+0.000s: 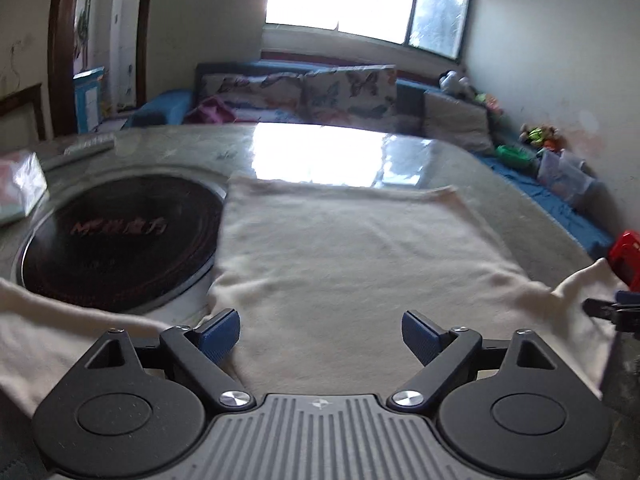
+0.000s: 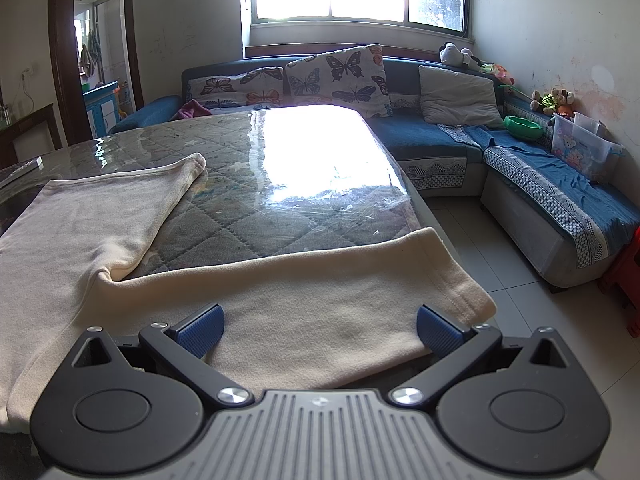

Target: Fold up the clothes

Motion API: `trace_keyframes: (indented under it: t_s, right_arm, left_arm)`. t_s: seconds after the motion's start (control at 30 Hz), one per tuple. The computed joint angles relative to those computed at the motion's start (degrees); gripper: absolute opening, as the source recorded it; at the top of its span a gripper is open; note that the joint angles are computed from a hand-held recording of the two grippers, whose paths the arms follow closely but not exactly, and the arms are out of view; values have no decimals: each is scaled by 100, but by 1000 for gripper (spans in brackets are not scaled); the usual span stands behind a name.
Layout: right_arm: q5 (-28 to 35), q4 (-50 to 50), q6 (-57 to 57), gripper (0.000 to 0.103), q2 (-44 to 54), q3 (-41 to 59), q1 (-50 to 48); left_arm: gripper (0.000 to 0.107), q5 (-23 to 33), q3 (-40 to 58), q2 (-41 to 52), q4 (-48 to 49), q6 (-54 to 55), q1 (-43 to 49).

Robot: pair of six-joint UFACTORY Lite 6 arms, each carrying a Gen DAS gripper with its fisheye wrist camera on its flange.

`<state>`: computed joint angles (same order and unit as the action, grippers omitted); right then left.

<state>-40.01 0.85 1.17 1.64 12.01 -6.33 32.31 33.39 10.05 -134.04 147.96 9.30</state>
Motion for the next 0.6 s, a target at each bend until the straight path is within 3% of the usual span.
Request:
trace_keyframes:
  t_s: [0.3, 0.6]
  right_arm:
    - [132, -214, 53, 103, -124, -12, -105]
    - [535, -1325, 918, 103, -1158, -558, -1336]
  left_arm:
    - [94, 70, -429, -785, 341, -207, -113]
    - [98, -58, -792, -1292, 99, 104, -733]
